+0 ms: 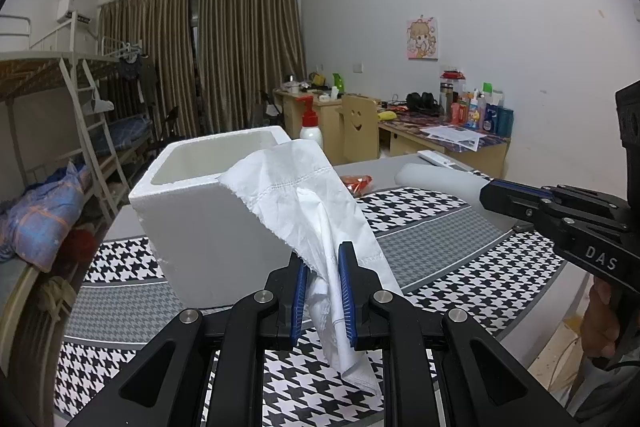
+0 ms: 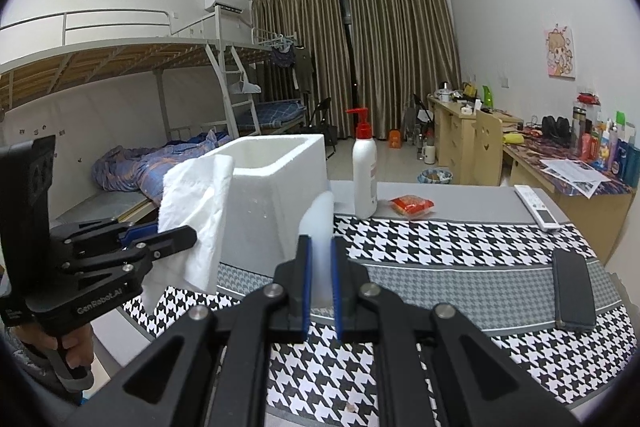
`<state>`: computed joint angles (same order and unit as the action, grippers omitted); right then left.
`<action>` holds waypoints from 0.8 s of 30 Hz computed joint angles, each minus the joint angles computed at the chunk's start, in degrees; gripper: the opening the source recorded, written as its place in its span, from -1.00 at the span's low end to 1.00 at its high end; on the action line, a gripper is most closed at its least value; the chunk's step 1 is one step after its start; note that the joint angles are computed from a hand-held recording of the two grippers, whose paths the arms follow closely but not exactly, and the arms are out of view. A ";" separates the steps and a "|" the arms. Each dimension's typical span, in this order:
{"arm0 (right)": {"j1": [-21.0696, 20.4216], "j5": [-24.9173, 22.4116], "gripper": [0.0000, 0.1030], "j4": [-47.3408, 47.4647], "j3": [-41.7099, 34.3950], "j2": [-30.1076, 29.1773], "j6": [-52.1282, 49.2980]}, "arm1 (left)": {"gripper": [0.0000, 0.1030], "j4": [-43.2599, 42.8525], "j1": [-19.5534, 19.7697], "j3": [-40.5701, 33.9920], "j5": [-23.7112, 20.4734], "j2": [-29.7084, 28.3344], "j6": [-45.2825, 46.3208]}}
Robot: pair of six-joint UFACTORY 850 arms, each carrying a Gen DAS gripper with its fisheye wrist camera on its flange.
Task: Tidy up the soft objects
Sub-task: 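Bring the held cloth and foam stick over the foam box opening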
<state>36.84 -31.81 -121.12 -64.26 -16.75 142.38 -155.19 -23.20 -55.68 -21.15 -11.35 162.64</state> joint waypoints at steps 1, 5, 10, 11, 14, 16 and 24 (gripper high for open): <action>-0.05 0.11 -0.78 0.02 -0.02 0.01 -0.04 | -0.66 0.01 0.02 -0.21 0.15 -0.18 -0.08; -0.30 0.11 -0.78 0.13 -0.58 -0.21 -0.22 | -0.66 0.25 0.20 -1.04 0.57 -0.68 -0.37; -0.65 -0.49 -0.78 -1.52 -0.94 -0.25 0.99 | -0.66 -0.25 0.37 -1.93 0.50 -0.96 0.33; -0.75 -0.47 -0.78 -2.06 -1.03 -0.29 1.19 | -0.66 -1.09 0.33 -2.26 0.81 -1.09 1.14; -0.99 -0.54 -0.78 -2.52 -1.43 -0.41 1.04 | -0.66 -1.04 0.41 -2.80 0.62 -1.17 0.85; -1.09 -0.67 -0.78 -2.89 -1.62 -0.41 1.16 | -0.66 -0.97 0.42 -2.97 0.24 -1.16 0.78; -1.22 -1.52 -0.78 -4.00 -1.85 -0.22 1.30 | -0.66 -1.83 0.17 -4.20 0.05 -1.60 2.02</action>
<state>35.63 -33.32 -125.12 -66.11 -16.97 143.69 -157.02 -23.04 -59.87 -21.10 -12.95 164.66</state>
